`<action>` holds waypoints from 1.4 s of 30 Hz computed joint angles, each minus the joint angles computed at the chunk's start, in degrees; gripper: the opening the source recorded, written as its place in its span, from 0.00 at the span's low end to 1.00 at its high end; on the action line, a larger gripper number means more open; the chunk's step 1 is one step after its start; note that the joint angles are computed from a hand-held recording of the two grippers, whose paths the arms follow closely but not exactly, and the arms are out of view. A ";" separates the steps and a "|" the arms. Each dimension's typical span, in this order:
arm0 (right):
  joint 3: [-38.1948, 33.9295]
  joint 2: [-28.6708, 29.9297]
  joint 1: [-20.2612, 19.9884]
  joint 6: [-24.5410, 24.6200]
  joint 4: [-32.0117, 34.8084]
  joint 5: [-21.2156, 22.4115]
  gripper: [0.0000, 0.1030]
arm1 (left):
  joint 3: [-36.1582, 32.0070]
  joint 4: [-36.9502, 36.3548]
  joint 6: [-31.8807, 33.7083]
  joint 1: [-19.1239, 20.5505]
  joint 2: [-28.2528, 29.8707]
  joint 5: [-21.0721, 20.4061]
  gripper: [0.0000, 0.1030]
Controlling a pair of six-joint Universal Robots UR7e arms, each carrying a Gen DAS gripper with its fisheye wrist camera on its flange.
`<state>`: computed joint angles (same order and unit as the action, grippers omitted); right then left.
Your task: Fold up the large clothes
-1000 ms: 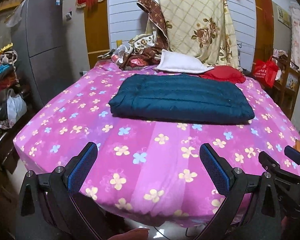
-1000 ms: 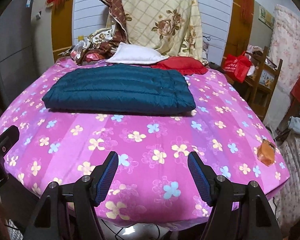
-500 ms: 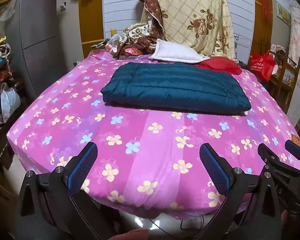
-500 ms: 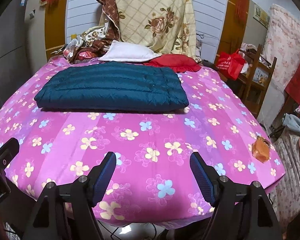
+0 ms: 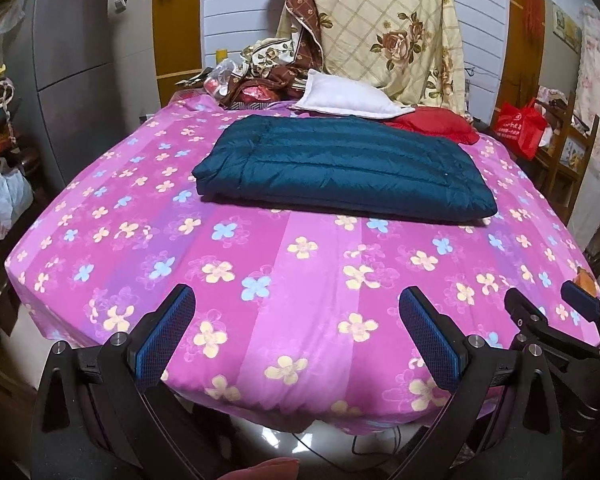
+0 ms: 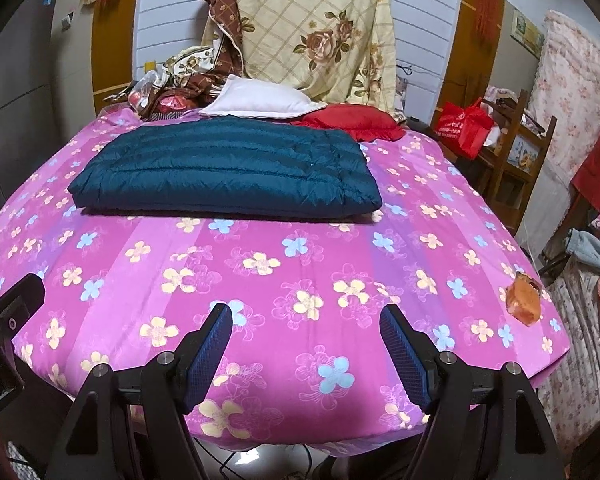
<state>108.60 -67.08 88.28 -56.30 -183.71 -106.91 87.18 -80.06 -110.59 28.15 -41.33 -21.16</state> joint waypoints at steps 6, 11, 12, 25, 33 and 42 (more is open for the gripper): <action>0.14 0.28 -0.03 -0.25 -0.34 0.02 0.72 | 0.33 -1.21 0.62 0.03 0.00 0.12 0.99; -0.14 0.52 0.09 0.05 -0.09 -0.42 0.72 | 0.48 -2.02 1.48 0.10 -0.06 -0.09 0.99; -0.19 0.60 0.08 0.04 -0.15 -0.42 0.72 | 0.60 -2.35 1.81 0.16 -0.14 -0.11 0.99; -0.77 0.66 -0.17 0.56 0.33 -0.09 0.72 | 1.20 -4.99 3.90 0.51 -0.24 -0.68 0.99; -0.96 0.66 -0.28 -0.10 0.58 -0.33 0.72 | 1.38 -5.03 3.94 0.58 -0.52 -0.97 0.99; -0.91 0.71 -0.23 0.27 0.82 -0.46 0.72 | 0.03 -2.21 3.00 0.94 0.31 -1.87 0.99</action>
<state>107.69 -66.37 88.05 -56.03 -182.89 -107.37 87.21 -82.27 -107.59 29.09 -41.02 -23.03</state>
